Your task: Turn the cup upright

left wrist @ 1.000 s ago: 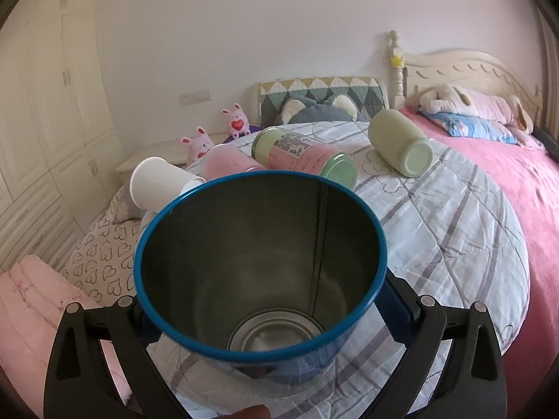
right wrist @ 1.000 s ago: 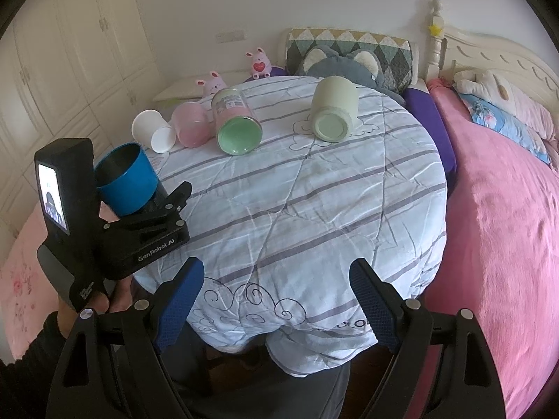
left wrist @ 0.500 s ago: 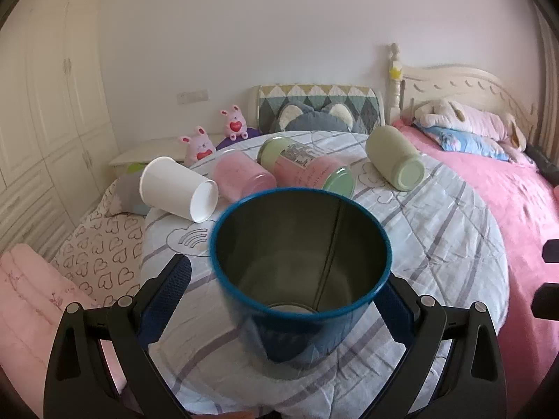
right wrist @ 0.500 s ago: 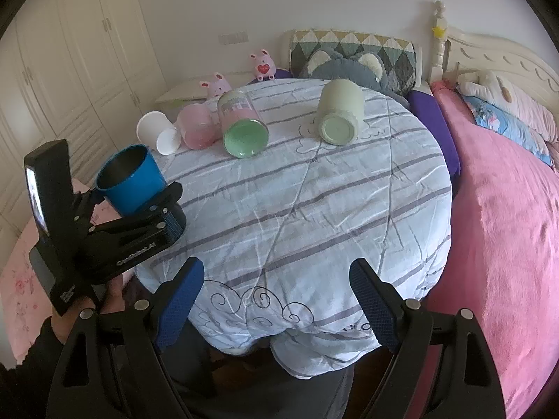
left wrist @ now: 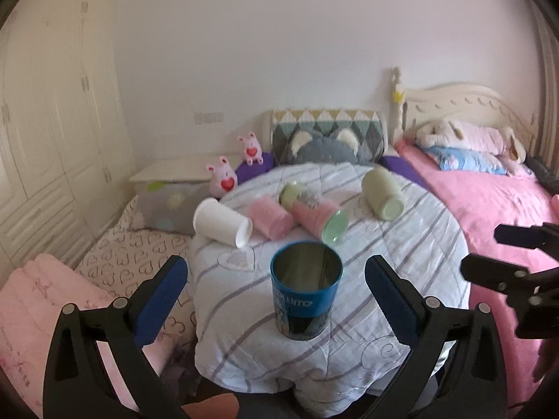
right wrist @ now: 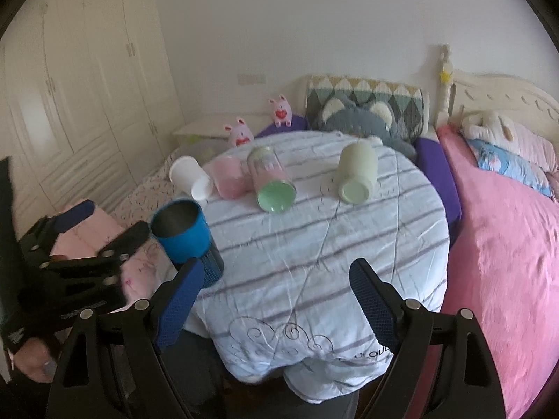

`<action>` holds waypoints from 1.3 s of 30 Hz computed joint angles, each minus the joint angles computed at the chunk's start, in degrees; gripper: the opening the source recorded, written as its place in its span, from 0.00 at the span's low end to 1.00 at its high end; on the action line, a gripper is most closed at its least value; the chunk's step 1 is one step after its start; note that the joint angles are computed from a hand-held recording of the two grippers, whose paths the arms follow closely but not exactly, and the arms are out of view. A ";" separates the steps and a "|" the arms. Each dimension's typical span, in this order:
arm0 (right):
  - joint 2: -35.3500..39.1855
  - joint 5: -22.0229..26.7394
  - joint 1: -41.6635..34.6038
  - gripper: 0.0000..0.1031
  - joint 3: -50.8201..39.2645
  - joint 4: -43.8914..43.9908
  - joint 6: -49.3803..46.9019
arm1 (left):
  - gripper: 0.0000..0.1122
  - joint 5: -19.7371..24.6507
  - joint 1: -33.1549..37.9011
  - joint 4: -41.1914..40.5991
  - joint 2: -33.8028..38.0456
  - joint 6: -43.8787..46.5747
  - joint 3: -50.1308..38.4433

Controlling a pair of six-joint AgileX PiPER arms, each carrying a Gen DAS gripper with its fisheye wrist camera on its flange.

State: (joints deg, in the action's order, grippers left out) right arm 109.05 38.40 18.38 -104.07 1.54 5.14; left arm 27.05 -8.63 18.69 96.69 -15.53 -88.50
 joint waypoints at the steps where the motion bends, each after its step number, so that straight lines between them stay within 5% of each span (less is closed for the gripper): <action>1: -0.31 -0.24 0.21 0.84 0.34 -0.10 0.18 | 0.91 0.85 -0.12 0.82 -0.39 -0.60 -0.35; 15: -6.65 -3.19 3.85 0.84 6.86 -2.73 0.85 | 0.91 26.45 -4.36 7.59 -4.89 -7.16 -7.85; 19: -8.07 -3.97 4.15 0.84 8.28 -1.90 0.29 | 0.91 30.12 -4.40 8.09 -7.18 -9.44 -5.99; 39: -13.50 -7.46 5.71 0.84 15.23 -3.80 3.01 | 0.91 32.80 -8.03 9.72 -11.80 -12.49 -1.10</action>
